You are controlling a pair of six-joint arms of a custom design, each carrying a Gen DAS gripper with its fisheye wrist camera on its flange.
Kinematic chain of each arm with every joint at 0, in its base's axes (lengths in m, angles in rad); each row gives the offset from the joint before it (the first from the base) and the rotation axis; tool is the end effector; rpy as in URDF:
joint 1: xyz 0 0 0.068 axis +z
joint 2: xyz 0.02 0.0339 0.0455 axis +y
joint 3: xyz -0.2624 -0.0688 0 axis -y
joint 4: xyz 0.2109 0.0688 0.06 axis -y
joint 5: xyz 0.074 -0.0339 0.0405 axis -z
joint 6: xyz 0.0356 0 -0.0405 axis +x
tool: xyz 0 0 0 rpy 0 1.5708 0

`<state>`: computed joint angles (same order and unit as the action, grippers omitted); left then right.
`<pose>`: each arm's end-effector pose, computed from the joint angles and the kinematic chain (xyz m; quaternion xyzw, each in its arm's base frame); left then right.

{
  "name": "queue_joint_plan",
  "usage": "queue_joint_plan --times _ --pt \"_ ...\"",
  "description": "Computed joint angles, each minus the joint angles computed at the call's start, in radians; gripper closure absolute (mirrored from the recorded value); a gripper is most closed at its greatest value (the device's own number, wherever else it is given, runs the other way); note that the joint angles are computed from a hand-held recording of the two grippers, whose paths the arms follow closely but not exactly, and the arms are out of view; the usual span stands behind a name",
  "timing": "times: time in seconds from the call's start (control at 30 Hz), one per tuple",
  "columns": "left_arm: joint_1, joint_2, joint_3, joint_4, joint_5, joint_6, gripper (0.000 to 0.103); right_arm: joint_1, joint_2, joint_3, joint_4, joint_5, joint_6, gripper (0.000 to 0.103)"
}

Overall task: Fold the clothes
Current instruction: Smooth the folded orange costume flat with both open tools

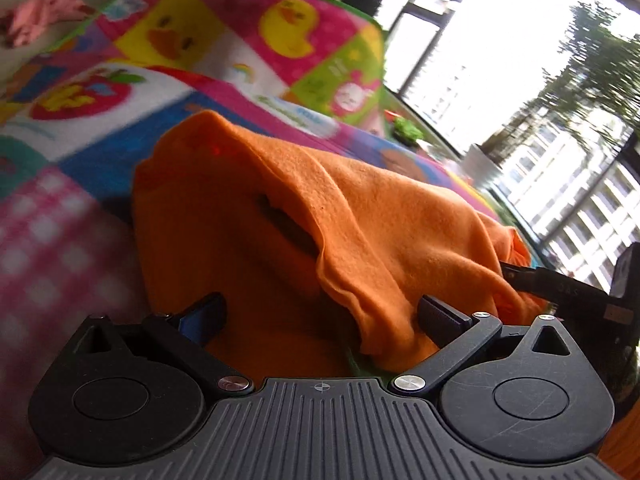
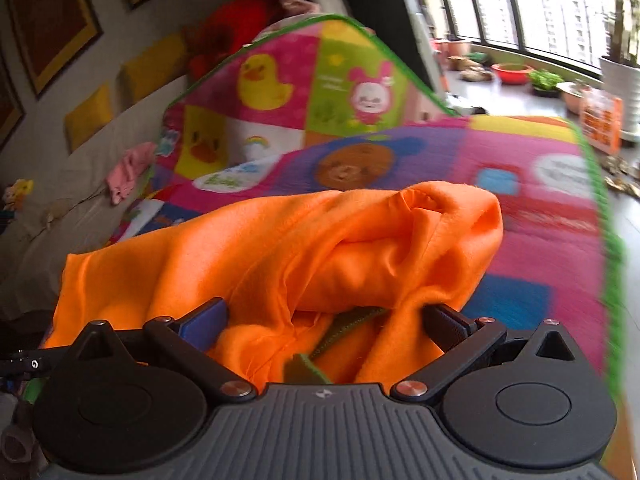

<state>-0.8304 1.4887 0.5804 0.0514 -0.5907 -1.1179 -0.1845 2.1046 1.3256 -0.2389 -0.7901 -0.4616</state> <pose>0.1788 -0.1662 0.1674 -0.2291 0.8726 -0.1233 0.4134 0.3957 -0.0481 0.1496 -0.2267 0.8649 0.2711 0.3564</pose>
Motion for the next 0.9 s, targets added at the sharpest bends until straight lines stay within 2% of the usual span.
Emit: queue_joint_plan --times 0.1,0.23,0.33,0.43,0.47,0.53,0.6,0.63,0.67,0.77,0.87,0.9 --pt "0.027 -0.021 -0.006 -0.047 0.010 0.013 0.000 0.041 -0.006 -0.017 0.057 0.052 -0.024 0.000" --pt "0.013 -0.023 0.002 -0.084 0.000 0.010 0.000 0.014 -0.047 -0.067 0.095 0.112 -0.130 0.000" --pt "0.002 -0.021 -0.001 -0.080 -0.013 0.018 0.000 -0.053 -0.062 -0.098 0.080 0.095 -0.233 0.000" --pt "-0.024 -0.025 0.018 -0.099 -0.046 0.027 0.000 -0.099 -0.068 -0.120 0.064 0.067 -0.264 0.000" --pt "-0.037 -0.029 0.026 -0.107 -0.068 0.032 0.000 -0.105 -0.068 -0.126 0.071 0.063 -0.262 0.000" --pt "-0.098 -0.066 0.039 -0.108 -0.171 0.071 0.000 -0.110 -0.069 -0.135 0.085 0.061 -0.256 0.000" --pt "-0.143 -0.121 0.025 -0.030 -0.245 0.160 0.000 -0.099 -0.075 -0.148 0.103 0.076 -0.245 0.000" --pt "-0.147 -0.143 0.014 0.034 -0.253 0.209 0.000 -0.092 -0.078 -0.155 0.113 0.083 -0.240 0.000" --pt "-0.141 -0.154 0.003 0.100 -0.245 0.252 0.000 -0.086 -0.081 -0.164 0.124 0.090 -0.233 0.000" --pt "-0.060 -0.103 -0.009 0.265 -0.127 0.294 0.000 -0.078 -0.093 -0.186 0.151 0.100 -0.219 0.000" --pt "0.045 0.043 0.038 0.267 0.010 0.260 0.000 -0.083 -0.095 -0.190 0.152 0.093 -0.216 0.000" --pt "0.053 0.069 0.040 0.262 0.016 0.259 0.000 -0.087 -0.096 -0.189 0.147 0.086 -0.218 0.000"
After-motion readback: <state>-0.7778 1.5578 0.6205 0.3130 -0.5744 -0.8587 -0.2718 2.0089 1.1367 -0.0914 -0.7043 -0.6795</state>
